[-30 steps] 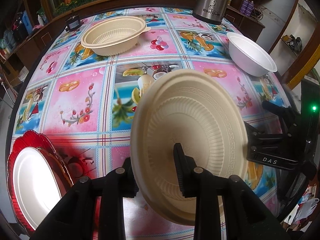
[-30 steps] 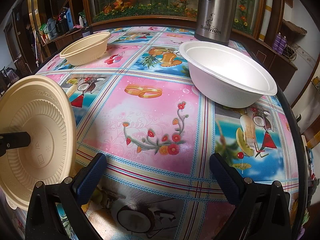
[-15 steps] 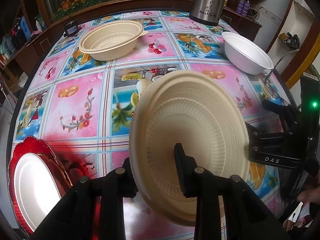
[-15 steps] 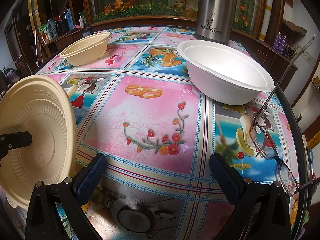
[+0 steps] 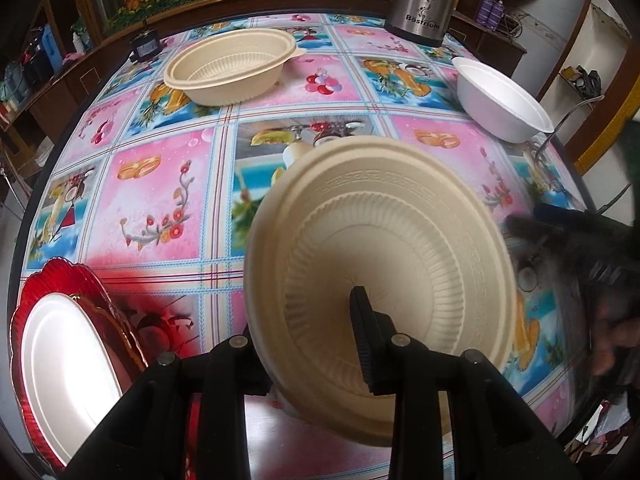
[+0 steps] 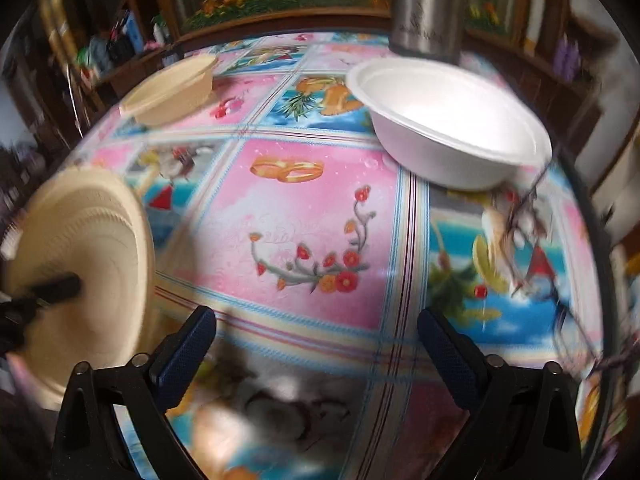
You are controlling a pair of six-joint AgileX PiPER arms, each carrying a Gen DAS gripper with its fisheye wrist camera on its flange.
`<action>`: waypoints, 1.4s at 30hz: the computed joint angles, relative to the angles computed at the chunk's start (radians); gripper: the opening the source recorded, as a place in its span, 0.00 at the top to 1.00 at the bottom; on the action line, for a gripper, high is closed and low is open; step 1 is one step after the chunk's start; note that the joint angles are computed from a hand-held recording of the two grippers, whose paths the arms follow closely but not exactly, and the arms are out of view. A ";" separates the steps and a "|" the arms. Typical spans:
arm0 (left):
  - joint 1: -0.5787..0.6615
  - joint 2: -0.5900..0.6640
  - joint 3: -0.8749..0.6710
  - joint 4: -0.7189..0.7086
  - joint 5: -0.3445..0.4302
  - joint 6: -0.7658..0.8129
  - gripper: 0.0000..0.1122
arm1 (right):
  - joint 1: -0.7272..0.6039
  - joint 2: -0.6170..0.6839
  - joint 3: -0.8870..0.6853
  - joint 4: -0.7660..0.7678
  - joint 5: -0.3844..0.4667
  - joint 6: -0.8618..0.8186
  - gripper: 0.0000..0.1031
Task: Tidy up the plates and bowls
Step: 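Carry the beige pulp plate toward the red plate stack with left tool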
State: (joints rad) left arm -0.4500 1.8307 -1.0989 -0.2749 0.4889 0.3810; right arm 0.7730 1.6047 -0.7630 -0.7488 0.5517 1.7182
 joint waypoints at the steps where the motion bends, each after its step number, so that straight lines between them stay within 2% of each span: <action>1: 0.001 0.002 0.000 0.003 0.000 -0.002 0.74 | -0.009 -0.032 0.016 0.022 -0.010 0.007 0.27; 2: 0.003 0.003 0.002 0.001 0.001 0.001 0.74 | -0.014 -0.058 0.024 0.049 -0.003 0.009 0.29; 3: 0.005 0.003 0.005 0.002 -0.001 0.001 0.74 | -0.024 -0.096 0.050 0.057 -0.032 0.031 0.30; 5: 0.006 0.004 0.010 0.002 -0.002 0.002 0.74 | -0.062 -0.166 0.114 0.072 -0.183 0.044 0.34; 6: 0.009 0.005 0.011 -0.007 -0.002 0.010 0.74 | -0.064 -0.183 0.124 0.084 -0.226 0.040 0.34; 8: 0.009 0.004 0.011 -0.004 -0.002 0.010 0.74 | -0.040 -0.197 0.120 0.029 -0.268 0.096 0.34; 13: 0.013 0.002 0.012 -0.008 -0.002 0.024 0.74 | -0.024 -0.136 0.060 0.154 -0.321 -0.012 0.33; 14: 0.013 0.002 0.012 -0.008 -0.002 0.026 0.74 | -0.018 -0.127 0.053 0.139 -0.323 0.007 0.33; 17: 0.012 0.002 0.009 -0.005 0.000 0.021 0.74 | -0.010 -0.094 0.019 0.193 -0.321 -0.047 0.47; 19: 0.011 0.002 0.010 -0.002 -0.001 0.019 0.74 | -0.008 -0.069 0.003 0.225 -0.317 -0.070 0.65; 21: 0.007 0.000 0.011 0.006 -0.005 0.015 0.74 | -0.016 -0.046 -0.005 0.307 -0.335 -0.157 0.71; 23: 0.004 -0.006 0.017 0.015 -0.011 0.009 0.74 | -0.017 -0.027 -0.006 0.386 -0.366 -0.234 0.85; 33: -0.006 -0.083 0.068 0.037 -0.056 0.013 0.74 | 0.071 -0.049 -0.044 0.152 -0.251 0.009 0.87; 42: -0.007 -0.139 0.101 0.024 -0.067 0.041 0.74 | 0.139 -0.093 -0.066 0.085 -0.146 0.099 0.87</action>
State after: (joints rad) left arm -0.4572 1.6913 -0.9977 -0.2507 0.4223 0.4225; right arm 0.9119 1.5118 -0.8290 -0.6637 0.4054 1.8171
